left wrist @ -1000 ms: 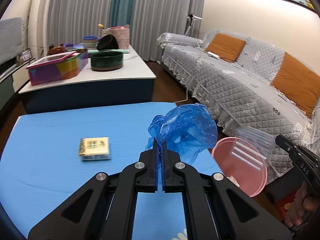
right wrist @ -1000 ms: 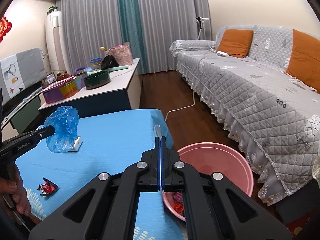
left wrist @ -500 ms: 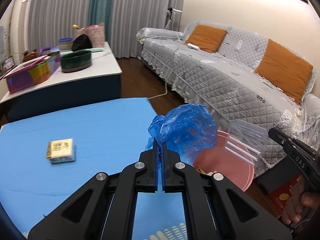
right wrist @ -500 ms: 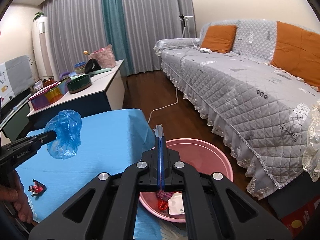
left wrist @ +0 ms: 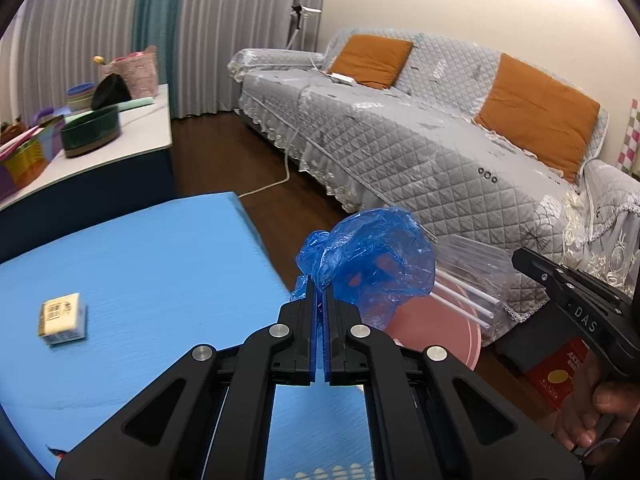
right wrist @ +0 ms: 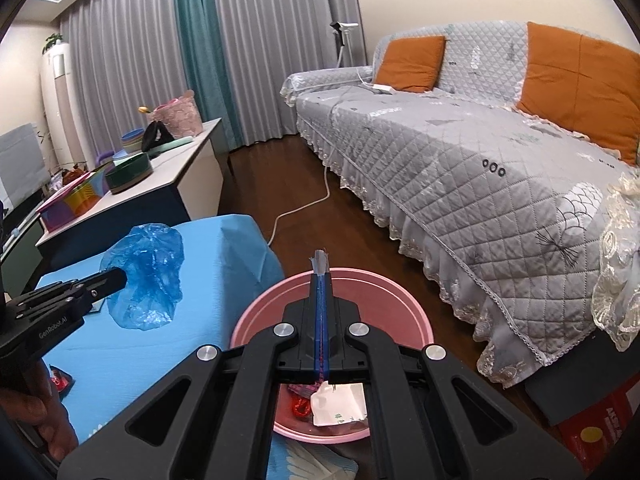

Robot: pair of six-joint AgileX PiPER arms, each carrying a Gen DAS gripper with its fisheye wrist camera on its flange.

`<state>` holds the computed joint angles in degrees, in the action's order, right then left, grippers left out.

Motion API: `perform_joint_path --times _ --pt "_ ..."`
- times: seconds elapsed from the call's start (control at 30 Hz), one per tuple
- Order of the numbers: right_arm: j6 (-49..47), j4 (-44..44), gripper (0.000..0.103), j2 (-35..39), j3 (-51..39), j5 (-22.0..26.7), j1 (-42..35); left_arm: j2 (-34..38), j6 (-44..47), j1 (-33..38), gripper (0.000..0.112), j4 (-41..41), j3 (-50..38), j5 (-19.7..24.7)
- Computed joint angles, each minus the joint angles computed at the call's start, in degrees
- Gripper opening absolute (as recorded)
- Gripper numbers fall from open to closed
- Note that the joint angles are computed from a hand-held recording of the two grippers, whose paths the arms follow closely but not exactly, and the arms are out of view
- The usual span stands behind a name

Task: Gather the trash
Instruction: 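Open both tools over the pink bin to drop the bag and straws, then grasp the red-and-black snack wrapper with the left tool while the right tool returns to the table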

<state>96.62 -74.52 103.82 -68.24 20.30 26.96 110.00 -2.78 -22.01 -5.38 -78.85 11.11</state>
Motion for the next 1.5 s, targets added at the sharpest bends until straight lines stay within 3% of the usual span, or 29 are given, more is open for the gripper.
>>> perform_joint_path --times 0.27,0.4,0.5,0.53,0.57,0.63,1.13,1.5 --pt "0.64 -0.68 0.000 0.13 0.69 -0.51 -1.42 5.71 -2.15 -1.80 0.002 1.45 -7.89 4.30" --pt "-1.94 1.69 0.000 0.70 0.11 -1.20 -2.25 7.95 6.91 -2.28 0.003 -7.49 -11.54 7.39" --pt "-11.85 11.91 0.005 2.22 -1.79 -0.99 -3.10 8.31 9.92 -2.95 0.018 -9.19 -11.78 8.00" --pt "-14.36 14.83 0.011 2.91 -2.54 -0.15 -3.28 8.13 9.35 -3.00 0.025 -8.22 -11.34 7.67" --pt "-15.79 17.12 0.028 3.45 -3.05 0.57 -3.60 7.97 9.27 -2.90 0.027 -8.15 -10.94 7.40" --pt "-14.22 17.62 0.043 3.44 -2.86 1.25 -4.27 7.74 11.62 -2.01 0.027 -11.01 -10.44 7.68" --pt "-14.62 17.78 0.043 5.54 -7.77 3.33 -0.31 -1.83 21.35 4.63 0.027 -19.52 3.35 2.52" --pt "-22.67 24.70 0.043 11.61 -19.86 5.74 6.98 -12.06 40.32 15.33 0.027 -35.38 17.92 -0.11"
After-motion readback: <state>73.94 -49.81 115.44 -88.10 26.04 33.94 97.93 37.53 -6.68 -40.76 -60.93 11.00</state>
